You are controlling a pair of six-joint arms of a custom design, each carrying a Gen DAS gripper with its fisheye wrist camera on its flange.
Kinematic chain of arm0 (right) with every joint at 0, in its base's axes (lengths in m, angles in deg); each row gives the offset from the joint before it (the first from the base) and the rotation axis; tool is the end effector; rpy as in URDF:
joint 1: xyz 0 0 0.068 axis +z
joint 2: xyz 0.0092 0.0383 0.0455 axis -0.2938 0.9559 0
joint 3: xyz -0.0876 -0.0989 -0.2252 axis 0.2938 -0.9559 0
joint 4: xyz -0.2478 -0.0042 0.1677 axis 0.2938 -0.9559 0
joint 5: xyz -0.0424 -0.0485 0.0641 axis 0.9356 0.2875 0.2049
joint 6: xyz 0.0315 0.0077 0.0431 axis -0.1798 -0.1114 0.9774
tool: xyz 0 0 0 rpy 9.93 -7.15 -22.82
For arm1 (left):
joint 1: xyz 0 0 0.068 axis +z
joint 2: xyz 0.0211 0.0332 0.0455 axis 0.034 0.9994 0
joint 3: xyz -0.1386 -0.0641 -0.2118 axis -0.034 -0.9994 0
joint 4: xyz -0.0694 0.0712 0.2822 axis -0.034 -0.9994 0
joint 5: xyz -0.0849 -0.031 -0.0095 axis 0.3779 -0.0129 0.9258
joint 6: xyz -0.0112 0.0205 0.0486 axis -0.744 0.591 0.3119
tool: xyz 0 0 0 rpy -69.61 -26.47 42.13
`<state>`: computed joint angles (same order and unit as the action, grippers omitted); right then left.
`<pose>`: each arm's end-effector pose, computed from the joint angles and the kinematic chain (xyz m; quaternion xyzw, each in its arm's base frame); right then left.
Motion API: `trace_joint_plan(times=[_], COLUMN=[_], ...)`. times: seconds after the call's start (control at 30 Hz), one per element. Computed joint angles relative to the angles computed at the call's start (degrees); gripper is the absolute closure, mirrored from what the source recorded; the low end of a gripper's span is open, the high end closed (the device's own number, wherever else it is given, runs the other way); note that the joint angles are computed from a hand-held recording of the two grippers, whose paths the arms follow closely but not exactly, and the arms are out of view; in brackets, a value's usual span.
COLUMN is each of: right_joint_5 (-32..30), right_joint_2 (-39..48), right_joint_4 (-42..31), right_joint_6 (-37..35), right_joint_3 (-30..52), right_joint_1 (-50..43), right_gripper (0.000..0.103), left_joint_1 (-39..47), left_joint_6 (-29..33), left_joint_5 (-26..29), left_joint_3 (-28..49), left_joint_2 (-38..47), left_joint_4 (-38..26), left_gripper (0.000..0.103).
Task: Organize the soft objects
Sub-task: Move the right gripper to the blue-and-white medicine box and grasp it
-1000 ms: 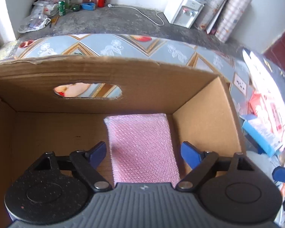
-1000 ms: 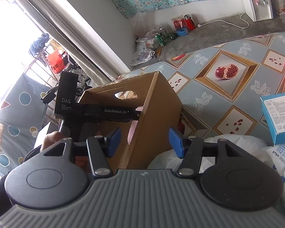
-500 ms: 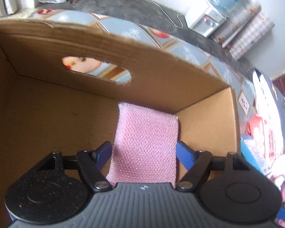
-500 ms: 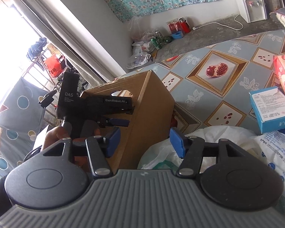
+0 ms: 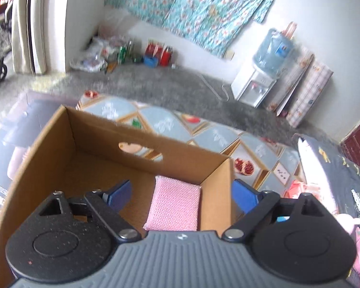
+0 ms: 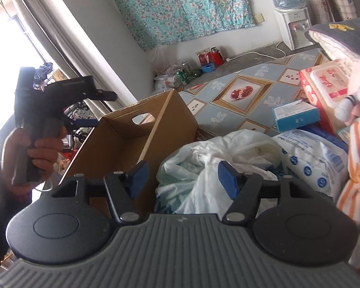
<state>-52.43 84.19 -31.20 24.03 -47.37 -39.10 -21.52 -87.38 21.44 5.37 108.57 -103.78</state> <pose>0.1169 -0.0181 0.1849 -0.0551 0.8841 0.3091 0.3461 0.2094 -0.0821 0.2334 -0.1598 0.9183 -0.0870 0.3516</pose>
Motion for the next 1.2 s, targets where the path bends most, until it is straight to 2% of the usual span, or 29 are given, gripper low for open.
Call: trace_joint_plan(times=[0.13, 0.27, 0.37, 0.43, 0.53, 0.63, 0.7, 0.83, 0.9, 1.0, 1.07, 1.2], right_joint_5=[-3.6, -3.6, -3.2, -3.4, -4.4, -3.8, -1.2, 5.3, 8.3, 10.4, 10.0, 9.9], right_joint_2=[6.0, 15.8, 21.3, 24.3, 26.7, 26.7, 27.4, 35.1, 41.2, 52.2, 59.0, 72.6], right_joint_4=[-13.2, -20.9, -24.4, -24.9, -21.3, -12.8, -5.9, 4.8, 8.9, 10.9, 10.5, 5.9], right_joint_6=[-22.4, -41.4, -50.2, -52.3, -48.6, -39.3, -31.6, -19.0, -14.1, -7.9, -4.8, 0.5], right_joint_3=[1.3, 3.9, 7.3, 10.1, 14.6, 17.5, 18.7, 22.6, 25.8, 32.7, 37.8, 49.3], right_joint_1=[-16.4, -30.1, -36.3, -38.2, -36.6, -30.7, -24.7, -13.3, -9.4, -7.3, -7.2, -4.9], right_gripper=[0.038, 0.038, 0.038, 0.038, 0.038, 0.038, 0.040, 0.045, 0.047, 0.054, 0.057, 0.055], left_joint_1=[-10.5, -21.0, -26.6, -28.9, -29.4, -29.1, -28.7, -25.3, -23.1, -20.2, -18.7, -16.8], left_joint_6=[-3.3, -5.9, -7.2, -8.2, -8.6, -4.7, -3.4, -2.5, -3.5, -5.7, -7.0, -7.5], left_joint_5=[-8.5, -12.7, -14.6, -14.5, -11.1, -8.3, -7.4, -2.7, 0.8, 5.6, 8.1, 12.7], left_joint_3=[1.8, 3.9, 6.8, 9.3, 14.4, 21.5, 27.0, 35.9, 38.5, 40.8, 40.7, 41.2], left_joint_2=[-3.7, -1.9, 3.5, 8.0, 16.2, 26.4, 33.5, 44.2, 47.6, 51.1, 52.2, 55.4], left_joint_4=[-3.7, -5.2, -3.9, -2.7, -1.1, -0.6, -2.2, -4.1, -4.3, -4.2, -3.2, -1.4], left_gripper=[0.004, 0.003, 0.003, 0.003, 0.004, 0.004, 0.005, 0.013, 0.022, 0.034, 0.038, 0.046])
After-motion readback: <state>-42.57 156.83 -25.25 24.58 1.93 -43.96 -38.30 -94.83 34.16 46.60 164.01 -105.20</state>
